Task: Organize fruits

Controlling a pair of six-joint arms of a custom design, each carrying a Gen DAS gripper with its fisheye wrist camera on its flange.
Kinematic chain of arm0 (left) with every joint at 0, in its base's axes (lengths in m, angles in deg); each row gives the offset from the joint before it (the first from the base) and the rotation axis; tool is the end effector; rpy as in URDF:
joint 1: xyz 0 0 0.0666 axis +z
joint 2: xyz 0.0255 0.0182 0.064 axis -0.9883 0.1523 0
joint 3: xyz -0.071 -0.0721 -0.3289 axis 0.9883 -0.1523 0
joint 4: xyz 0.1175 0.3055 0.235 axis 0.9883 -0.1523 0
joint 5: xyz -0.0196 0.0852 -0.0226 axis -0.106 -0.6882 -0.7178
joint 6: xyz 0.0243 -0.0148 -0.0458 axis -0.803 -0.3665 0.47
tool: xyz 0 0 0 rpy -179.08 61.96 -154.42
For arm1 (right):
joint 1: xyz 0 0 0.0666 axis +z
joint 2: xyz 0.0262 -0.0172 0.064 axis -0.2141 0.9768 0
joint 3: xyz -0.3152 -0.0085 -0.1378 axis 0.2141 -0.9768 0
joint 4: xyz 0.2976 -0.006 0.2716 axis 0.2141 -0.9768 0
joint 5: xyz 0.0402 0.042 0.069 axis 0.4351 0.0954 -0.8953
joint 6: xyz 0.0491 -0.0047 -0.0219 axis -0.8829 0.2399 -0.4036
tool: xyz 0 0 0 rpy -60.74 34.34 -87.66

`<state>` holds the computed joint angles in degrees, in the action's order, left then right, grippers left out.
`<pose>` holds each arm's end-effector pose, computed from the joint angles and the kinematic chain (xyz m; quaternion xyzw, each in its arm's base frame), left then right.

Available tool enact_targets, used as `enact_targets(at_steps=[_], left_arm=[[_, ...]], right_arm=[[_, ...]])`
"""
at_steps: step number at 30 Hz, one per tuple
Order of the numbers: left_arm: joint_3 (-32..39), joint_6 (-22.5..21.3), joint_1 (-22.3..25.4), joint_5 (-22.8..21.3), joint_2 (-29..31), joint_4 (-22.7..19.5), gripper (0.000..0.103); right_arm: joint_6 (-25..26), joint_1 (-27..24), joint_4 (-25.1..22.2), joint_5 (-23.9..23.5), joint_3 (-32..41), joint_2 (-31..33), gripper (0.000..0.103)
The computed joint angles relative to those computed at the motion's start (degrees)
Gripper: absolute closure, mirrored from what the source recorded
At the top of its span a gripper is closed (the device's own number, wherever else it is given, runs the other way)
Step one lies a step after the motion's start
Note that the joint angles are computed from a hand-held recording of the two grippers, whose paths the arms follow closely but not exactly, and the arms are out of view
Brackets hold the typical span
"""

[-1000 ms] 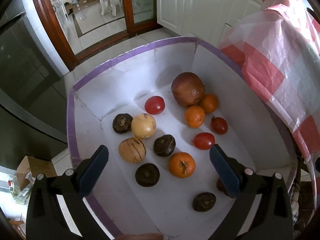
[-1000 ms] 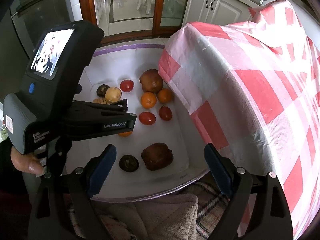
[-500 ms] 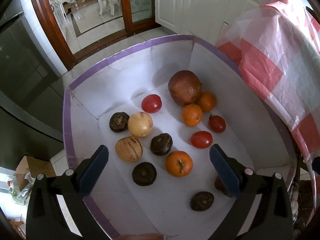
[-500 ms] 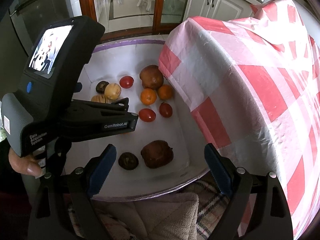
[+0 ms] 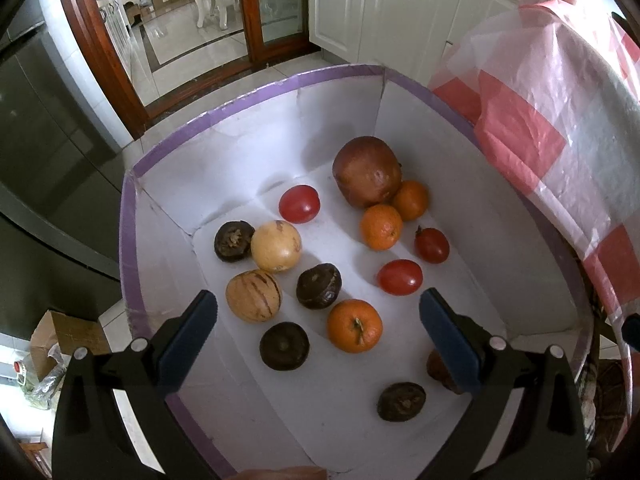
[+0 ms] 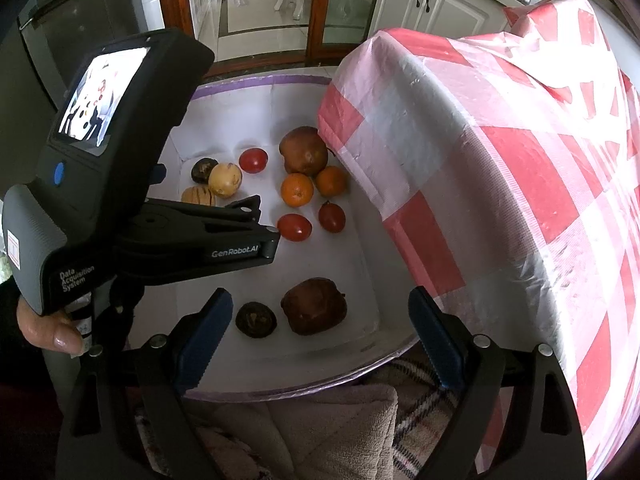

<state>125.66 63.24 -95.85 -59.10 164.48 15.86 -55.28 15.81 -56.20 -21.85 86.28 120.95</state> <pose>0.4388 -0.1075 0.3517 -0.1347 0.9660 0.0199 0.2199 0.4442 0.2352 0.4269 -0.3012 0.9271 0.0109 0.2227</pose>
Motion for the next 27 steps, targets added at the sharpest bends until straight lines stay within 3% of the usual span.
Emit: enact_targets(at_steps=[27], left_arm=[[-0.33, -1.14, 1.5, 1.77, 0.33, -0.27, 0.002]], right_arm=[[-0.41, 0.15, -1.56, -0.14, -0.05, 0.67, 0.016]])
